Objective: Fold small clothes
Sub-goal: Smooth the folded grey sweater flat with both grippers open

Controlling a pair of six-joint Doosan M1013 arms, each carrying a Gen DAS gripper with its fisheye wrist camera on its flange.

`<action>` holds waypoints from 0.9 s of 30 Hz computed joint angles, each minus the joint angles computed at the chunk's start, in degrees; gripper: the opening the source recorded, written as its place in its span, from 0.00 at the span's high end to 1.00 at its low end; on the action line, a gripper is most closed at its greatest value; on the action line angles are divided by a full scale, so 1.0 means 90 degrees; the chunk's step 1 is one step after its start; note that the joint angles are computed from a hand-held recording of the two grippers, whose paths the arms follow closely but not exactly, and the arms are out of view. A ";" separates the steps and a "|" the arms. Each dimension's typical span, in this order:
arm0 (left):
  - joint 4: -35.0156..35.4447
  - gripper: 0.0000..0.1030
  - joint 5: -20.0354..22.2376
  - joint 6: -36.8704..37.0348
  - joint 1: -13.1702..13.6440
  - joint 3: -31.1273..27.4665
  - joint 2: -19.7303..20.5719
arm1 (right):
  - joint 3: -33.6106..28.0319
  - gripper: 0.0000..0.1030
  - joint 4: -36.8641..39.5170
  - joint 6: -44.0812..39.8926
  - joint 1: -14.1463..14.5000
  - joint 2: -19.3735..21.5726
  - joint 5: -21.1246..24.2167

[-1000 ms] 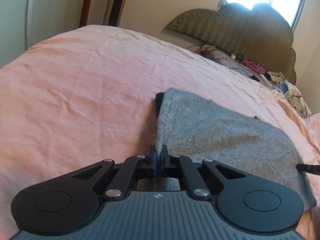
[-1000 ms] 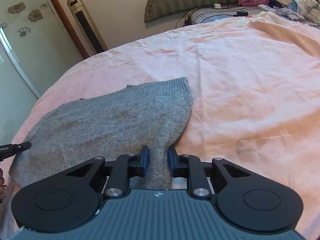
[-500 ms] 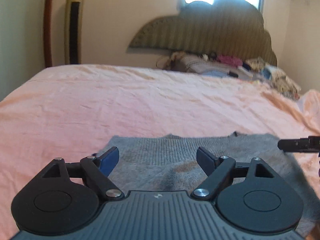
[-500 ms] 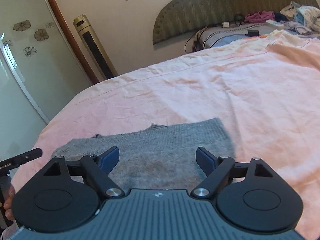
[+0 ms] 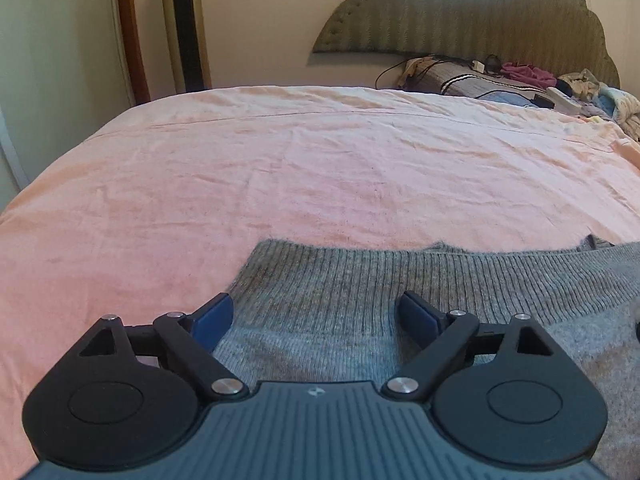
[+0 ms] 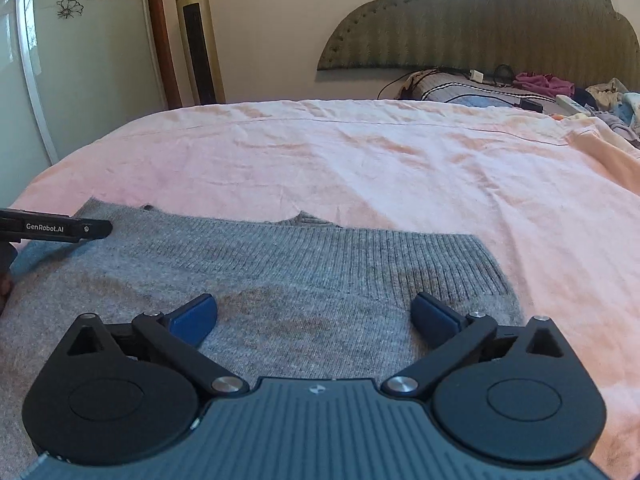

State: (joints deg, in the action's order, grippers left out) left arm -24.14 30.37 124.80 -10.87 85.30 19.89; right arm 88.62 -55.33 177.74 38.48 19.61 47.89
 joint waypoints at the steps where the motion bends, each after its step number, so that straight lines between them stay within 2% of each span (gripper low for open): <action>1: -0.0096 0.12 0.0054 -0.0009 0.0032 0.0101 -0.0127 | -0.0008 0.00 -0.0045 0.0106 0.0034 -0.0012 0.0090; 3: -0.1160 0.12 0.0364 0.0831 0.0205 0.0311 -0.0367 | -0.0158 0.00 0.0020 0.0315 0.0165 0.0001 0.0483; 5: -0.1765 0.12 0.0614 0.1522 0.0317 0.0541 -0.0557 | -0.0091 0.00 -0.0143 0.0614 0.0280 -0.0094 0.0135; 6: -0.1711 0.12 0.0697 0.1646 0.0316 0.0609 -0.0597 | -0.0095 0.00 -0.0092 0.0472 0.0316 -0.0100 0.0002; 7: -0.1543 0.11 0.0738 0.1680 0.0306 0.0677 -0.0600 | -0.0212 0.00 0.0177 0.0035 0.0348 -0.0026 0.0099; 8: -0.1708 0.11 0.0627 0.2002 0.0334 0.0799 -0.0584 | -0.0340 0.00 0.0483 -0.0506 0.0368 0.0078 0.0307; 9: -0.2207 0.09 0.0380 0.2566 0.0377 0.0975 -0.0630 | -0.0383 0.00 0.0477 -0.0896 0.0422 0.0179 0.0517; 10: -0.2398 0.08 0.0404 0.2796 0.0411 0.0996 -0.0616 | -0.0321 0.00 0.0252 -0.0952 0.0483 0.0188 0.0560; 11: -0.2301 0.06 0.0442 0.2693 0.0417 0.0932 -0.0589 | -0.0270 0.00 0.0335 -0.0833 0.0456 0.0120 0.0464; 14: -0.1762 0.06 0.0373 0.2323 0.0381 0.0888 -0.0643 | -0.0170 0.00 0.0509 -0.1088 0.0461 -0.0006 0.0594; 16: -0.1260 0.08 0.0270 0.1852 0.0346 0.0972 -0.0828 | -0.0258 0.00 0.0727 -0.1164 0.0535 -0.0039 0.0971; 17: -0.1446 0.08 0.0360 0.1975 0.0385 0.1044 -0.0929 | -0.0338 0.00 0.0767 -0.1133 0.0608 -0.0032 0.1200; 18: -0.1916 0.08 0.0631 0.2324 0.0470 0.1127 -0.1024 | -0.0352 0.00 0.0713 -0.0992 0.0686 -0.0061 0.1201; 20: -0.2480 0.07 0.1206 0.2903 0.0572 0.1316 -0.1182 | -0.0175 0.00 0.0510 -0.0643 0.0831 -0.0203 0.0571; 21: -0.2460 0.07 0.1290 0.3101 0.0552 0.1449 -0.1258 | -0.0169 0.00 0.0597 -0.0752 0.0872 -0.0200 0.0413; 23: -0.2200 0.06 0.1084 0.3526 0.0494 0.1738 -0.1339 | -0.0278 0.00 0.1027 -0.1481 0.0934 -0.0002 0.0670; 24: -0.2544 0.06 0.0924 0.3921 0.0574 0.1894 -0.1419 | -0.0143 0.00 0.0773 -0.1544 0.1021 -0.0046 0.0621; 25: -0.2611 0.06 0.1037 0.3981 0.0670 0.1884 -0.1409 | 0.0077 0.00 0.0569 -0.1274 0.1046 -0.0156 0.0443; 26: -0.2344 0.06 0.1085 0.3714 0.0712 0.1823 -0.1418 | 0.0187 0.00 0.0680 -0.1110 0.1016 -0.0270 0.0381; 27: -0.2163 0.06 0.1137 0.3531 0.0767 0.1783 -0.1433 | 0.0159 0.00 0.0919 -0.1279 0.1000 -0.0313 0.0562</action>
